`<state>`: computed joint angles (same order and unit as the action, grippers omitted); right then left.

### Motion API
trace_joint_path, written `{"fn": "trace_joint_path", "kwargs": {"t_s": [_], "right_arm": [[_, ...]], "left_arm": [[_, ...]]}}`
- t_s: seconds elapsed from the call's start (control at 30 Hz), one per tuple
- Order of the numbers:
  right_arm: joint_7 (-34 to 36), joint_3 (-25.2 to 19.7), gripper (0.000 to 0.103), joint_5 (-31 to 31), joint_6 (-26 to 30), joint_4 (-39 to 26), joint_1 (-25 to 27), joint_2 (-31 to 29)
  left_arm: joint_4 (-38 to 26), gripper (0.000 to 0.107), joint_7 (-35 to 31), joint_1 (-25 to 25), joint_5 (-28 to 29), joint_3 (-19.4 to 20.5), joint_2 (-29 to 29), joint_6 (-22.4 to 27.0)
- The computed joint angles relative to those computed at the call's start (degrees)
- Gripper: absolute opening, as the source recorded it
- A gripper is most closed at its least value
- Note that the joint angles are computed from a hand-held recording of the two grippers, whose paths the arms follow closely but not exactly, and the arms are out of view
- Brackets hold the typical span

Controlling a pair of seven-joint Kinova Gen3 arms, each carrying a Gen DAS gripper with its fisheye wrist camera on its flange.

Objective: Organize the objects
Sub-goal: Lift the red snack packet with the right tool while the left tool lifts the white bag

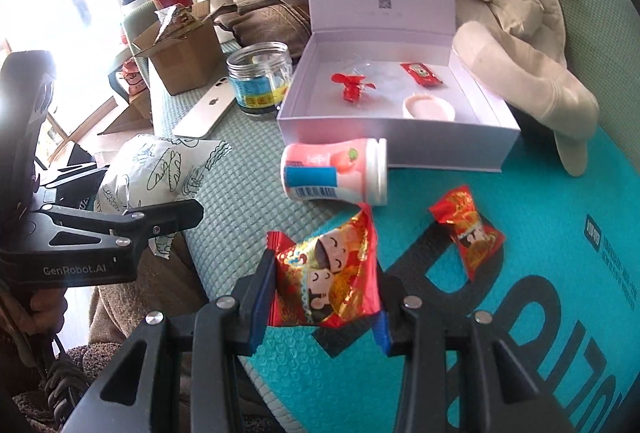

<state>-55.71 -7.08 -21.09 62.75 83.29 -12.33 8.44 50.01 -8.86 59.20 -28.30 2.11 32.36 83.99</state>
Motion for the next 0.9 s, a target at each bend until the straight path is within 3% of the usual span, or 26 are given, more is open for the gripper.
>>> {"fn": "trace_joint_path", "kwargs": {"t_s": [0.53,0.9], "right_arm": [[3.23,-1.35,0.042,-0.02,-0.93,-4.61,-2.66,0.07],[6.06,-1.07,0.042,-2.82,-0.19,-6.60,-0.87,0.26]], "left_arm": [[-2.95,0.071,0.03,1.76,-4.48,-0.87,-1.33,6.28],[-12.28,0.071,-3.56,2.46,-4.70,-2.65,2.30,12.20]]}}
